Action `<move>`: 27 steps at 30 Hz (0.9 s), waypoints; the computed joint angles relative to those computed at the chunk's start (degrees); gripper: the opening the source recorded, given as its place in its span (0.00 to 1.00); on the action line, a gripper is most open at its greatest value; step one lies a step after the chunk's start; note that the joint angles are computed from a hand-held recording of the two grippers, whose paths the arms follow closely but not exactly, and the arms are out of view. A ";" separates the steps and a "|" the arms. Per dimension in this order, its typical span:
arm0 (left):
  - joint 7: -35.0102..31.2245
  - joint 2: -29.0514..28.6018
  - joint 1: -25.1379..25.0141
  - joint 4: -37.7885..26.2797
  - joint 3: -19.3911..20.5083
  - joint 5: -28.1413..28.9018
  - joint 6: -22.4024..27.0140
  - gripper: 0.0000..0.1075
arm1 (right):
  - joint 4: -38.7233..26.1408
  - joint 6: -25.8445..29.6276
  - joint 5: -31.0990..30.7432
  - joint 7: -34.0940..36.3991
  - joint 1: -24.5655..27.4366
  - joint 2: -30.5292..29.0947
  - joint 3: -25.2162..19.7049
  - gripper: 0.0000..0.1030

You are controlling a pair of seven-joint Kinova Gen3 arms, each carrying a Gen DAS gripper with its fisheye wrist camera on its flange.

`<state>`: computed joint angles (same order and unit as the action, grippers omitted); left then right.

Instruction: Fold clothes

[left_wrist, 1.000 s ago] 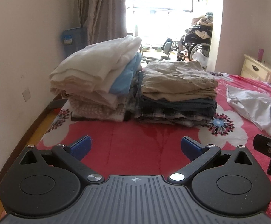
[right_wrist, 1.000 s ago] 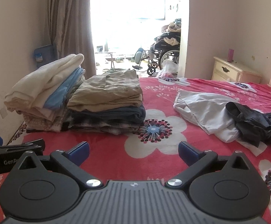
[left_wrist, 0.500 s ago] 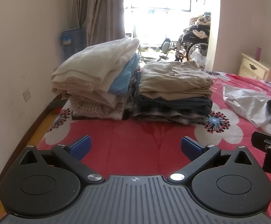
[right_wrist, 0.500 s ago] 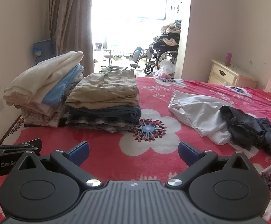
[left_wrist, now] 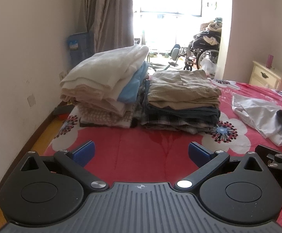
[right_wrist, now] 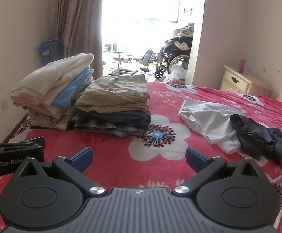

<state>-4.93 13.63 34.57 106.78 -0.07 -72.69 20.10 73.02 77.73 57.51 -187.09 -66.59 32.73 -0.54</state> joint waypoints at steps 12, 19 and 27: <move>-1.98 0.69 0.56 -0.52 -1.15 2.46 -0.09 0.96 | -0.46 -0.73 -0.96 0.88 0.72 0.49 0.16 1.00; -1.76 0.82 0.90 -0.58 -1.44 2.07 0.11 0.96 | -0.70 -1.19 -1.41 1.45 0.96 0.67 0.38 1.00; -0.99 0.76 0.81 -0.40 -1.10 1.03 0.50 0.96 | -0.88 -1.36 -1.45 1.77 0.81 0.89 0.59 1.00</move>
